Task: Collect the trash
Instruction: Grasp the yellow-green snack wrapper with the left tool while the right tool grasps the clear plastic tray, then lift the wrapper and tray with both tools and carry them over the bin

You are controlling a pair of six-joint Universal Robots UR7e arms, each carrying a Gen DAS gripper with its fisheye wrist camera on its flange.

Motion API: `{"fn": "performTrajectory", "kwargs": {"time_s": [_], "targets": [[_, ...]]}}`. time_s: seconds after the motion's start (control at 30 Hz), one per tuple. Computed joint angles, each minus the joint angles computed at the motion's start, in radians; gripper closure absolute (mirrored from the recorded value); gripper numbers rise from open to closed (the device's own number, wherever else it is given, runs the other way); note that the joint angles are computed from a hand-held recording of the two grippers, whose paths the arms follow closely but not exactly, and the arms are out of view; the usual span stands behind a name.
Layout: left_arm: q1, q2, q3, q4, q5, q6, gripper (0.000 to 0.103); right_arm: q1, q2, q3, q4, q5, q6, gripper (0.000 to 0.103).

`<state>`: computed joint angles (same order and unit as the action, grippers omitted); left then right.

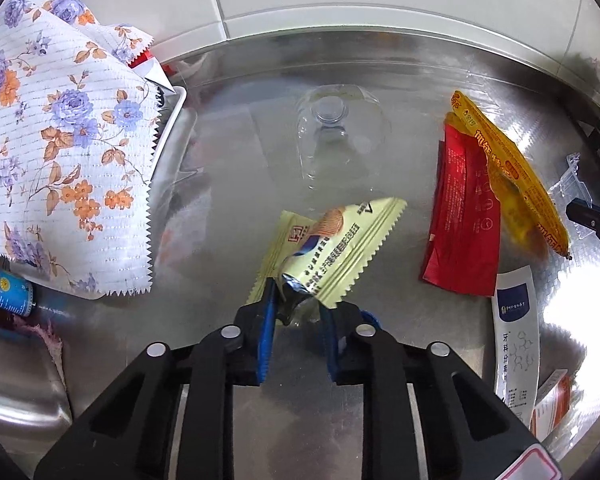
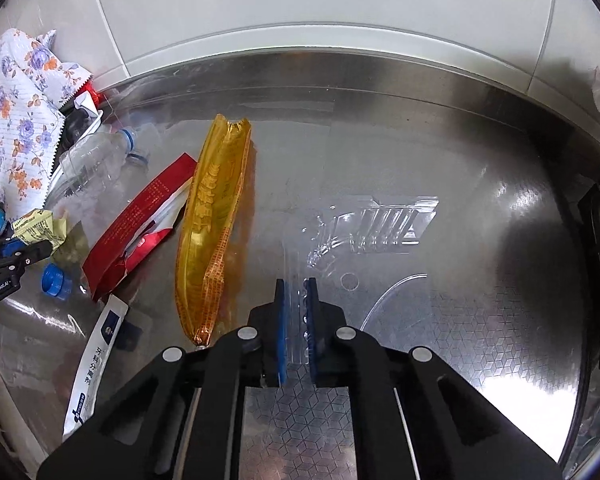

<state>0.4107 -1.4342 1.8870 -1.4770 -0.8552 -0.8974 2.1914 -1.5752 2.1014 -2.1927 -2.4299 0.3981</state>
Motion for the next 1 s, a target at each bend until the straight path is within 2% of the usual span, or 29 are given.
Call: {"fn": "performTrajectory", "kwargs": {"time_s": [0.03,0.13,0.37,0.57,0.73,1.0], "targets": [[-0.001,-0.005,0.0,0.0,-0.003,-0.005,0.093,0.007,-0.001,-0.001,0.005,-0.006,0.004,0.094],[-0.01,-0.017,0.003,0.005,-0.006,-0.018,0.1,0.027,-0.01,-0.005,0.025,-0.013,0.021,0.094],[-0.048,-0.049,0.005,0.043,-0.007,-0.063,0.1,0.082,-0.014,-0.024,0.069,-0.03,0.057,0.094],[-0.125,-0.086,0.003,0.112,-0.021,-0.106,0.1,0.16,-0.027,-0.045,0.138,-0.053,0.123,0.094],[-0.203,-0.134,0.013,0.16,-0.054,-0.131,0.1,0.254,-0.039,-0.069,0.257,-0.065,0.243,0.094],[-0.361,-0.215,0.037,0.254,-0.144,-0.184,0.1,0.451,-0.025,-0.122,0.521,-0.05,0.55,0.094]]}}
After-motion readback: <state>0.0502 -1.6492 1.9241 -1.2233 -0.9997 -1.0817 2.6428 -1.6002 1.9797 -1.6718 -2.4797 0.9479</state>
